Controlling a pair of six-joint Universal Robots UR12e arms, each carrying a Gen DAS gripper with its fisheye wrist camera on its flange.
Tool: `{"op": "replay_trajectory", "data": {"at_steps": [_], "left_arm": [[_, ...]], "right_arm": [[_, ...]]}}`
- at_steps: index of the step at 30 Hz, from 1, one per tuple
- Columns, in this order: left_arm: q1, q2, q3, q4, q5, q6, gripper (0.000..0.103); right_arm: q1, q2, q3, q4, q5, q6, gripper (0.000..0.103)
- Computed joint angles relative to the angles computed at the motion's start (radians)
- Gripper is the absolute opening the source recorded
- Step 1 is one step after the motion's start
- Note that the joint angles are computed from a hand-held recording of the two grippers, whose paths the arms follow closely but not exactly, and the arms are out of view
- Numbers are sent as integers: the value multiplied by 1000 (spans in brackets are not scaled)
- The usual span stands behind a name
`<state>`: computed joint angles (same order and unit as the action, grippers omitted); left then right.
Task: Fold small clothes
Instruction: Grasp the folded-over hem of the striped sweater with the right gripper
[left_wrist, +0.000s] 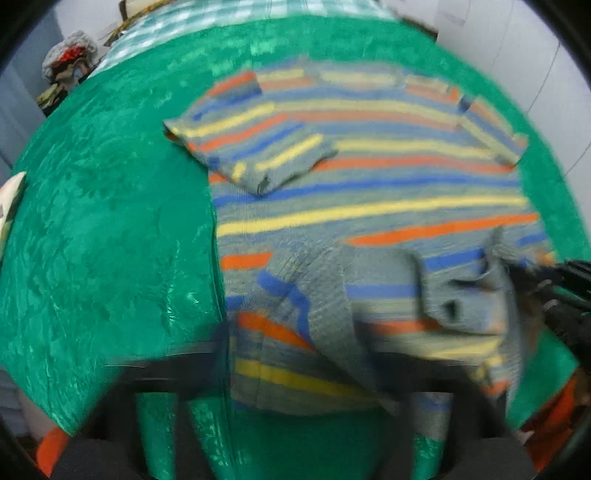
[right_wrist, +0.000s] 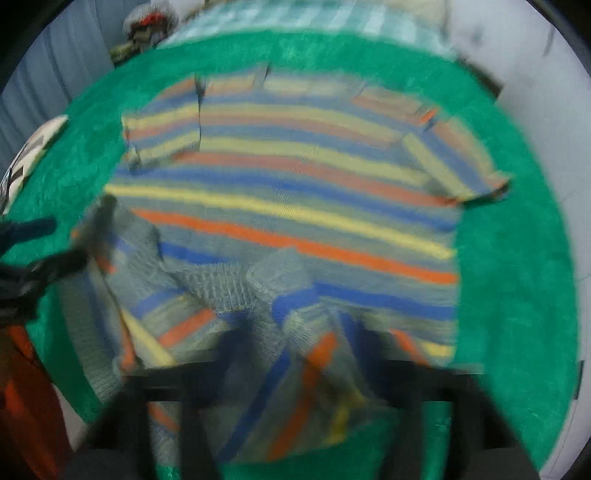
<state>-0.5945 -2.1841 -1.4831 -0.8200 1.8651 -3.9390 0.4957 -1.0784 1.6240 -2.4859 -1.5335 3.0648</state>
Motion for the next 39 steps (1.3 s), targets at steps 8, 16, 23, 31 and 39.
{"op": "replay_trajectory", "data": {"at_steps": [8,16,23,31,39], "left_arm": [[-49,198,-295,349,-10,-38,1],[-91,231,-374,188,-73,-145,1],[-83,218,-352,172,-64,-72,2],[-89,225,-362,160,-51,-37,2],[-74,312,-401,-49,-61,-115,6]], "right_arm": [[-94,-243,264,-146,156,25,4],[-129,-324,353,38,114,34,10],[-180,-357,375,123,193,38,59],[-236,-326,379,47,417,209,61],[-129,-266,249,437,83,-10,27]]}}
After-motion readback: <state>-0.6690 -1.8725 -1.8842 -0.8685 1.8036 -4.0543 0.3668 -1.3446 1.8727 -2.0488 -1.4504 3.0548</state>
